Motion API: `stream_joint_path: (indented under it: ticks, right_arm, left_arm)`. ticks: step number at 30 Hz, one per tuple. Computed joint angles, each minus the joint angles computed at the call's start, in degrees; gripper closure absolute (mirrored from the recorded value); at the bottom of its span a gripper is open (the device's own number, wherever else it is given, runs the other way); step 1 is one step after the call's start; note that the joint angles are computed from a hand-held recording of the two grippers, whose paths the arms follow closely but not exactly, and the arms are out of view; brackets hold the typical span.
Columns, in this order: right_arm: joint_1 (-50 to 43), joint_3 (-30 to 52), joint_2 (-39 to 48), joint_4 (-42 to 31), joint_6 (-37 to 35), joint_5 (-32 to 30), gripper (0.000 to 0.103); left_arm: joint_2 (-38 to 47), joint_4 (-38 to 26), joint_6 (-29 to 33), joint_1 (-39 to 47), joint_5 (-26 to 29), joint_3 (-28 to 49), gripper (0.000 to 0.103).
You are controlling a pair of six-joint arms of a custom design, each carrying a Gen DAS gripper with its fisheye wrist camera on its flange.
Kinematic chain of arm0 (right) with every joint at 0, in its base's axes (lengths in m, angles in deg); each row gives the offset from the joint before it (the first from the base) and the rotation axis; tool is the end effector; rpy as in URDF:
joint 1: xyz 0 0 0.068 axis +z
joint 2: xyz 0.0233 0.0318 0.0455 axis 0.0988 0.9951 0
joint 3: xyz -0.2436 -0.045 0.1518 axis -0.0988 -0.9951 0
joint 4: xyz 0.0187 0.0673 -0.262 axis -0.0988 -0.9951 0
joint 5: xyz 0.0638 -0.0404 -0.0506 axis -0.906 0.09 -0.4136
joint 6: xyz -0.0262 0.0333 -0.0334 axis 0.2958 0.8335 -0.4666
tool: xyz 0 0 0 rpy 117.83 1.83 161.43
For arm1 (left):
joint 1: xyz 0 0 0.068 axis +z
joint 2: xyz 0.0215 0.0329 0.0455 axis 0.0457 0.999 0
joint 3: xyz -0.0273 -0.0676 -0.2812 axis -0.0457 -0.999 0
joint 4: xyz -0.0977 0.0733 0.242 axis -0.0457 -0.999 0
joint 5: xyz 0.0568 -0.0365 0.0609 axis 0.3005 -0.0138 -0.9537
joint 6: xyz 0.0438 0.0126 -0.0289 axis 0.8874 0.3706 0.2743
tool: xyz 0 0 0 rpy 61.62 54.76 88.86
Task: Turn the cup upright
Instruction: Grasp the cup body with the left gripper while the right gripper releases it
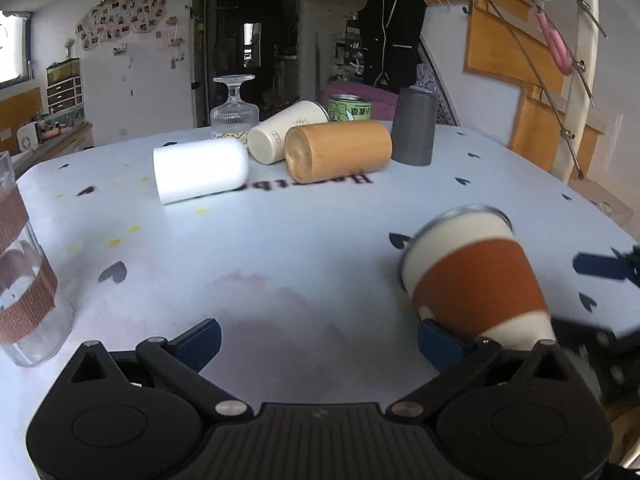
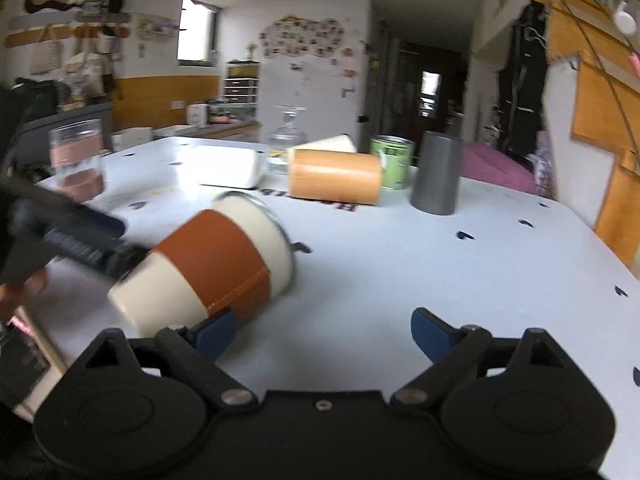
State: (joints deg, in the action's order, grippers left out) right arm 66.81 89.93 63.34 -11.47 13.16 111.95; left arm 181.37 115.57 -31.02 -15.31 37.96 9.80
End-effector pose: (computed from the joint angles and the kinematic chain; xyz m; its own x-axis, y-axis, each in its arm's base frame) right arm 0.1395 0.1945 0.0917 -0.4687 -0.0621 -0.8812 0.0125 0.9970 -0.0769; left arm 0.2554 -0.0916 0.1018 -0.5181 0.3137 -0.7957 0.5554 0.8309 -0.0340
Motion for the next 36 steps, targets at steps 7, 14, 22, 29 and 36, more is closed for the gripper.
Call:
stream_joint_path:
  ticks: [7,14,22,29,36]
  right_arm:
    - [-2.3,-1.58,0.64,4.24,-1.3,-1.77,0.009]
    - [-1.08,-3.6,-1.4,4.18,1.36,0.51,0.009]
    - [0.03,-7.0,-3.76,5.35,5.37,2.51,0.009]
    - [0.29,-9.81,-4.41,7.84,7.51,3.13,0.009]
    - [0.59,-11.68,-5.98,7.35,9.52,3.87,0.009]
  left_arm:
    - [0.32,-0.48,-0.28,0.64,1.26,-0.42,0.0]
    - [-6.92,-13.72,-6.78,4.64,7.9,4.23,0.0]
    - [-2.28,-39.98,-6.36,-0.79,17.15,21.98,0.0]
    - [6.08,-49.18,-8.01,-7.52,9.75,32.6,0.001]
    - [6.74,-47.35,-9.32,-7.43,9.26,31.4,0.022]
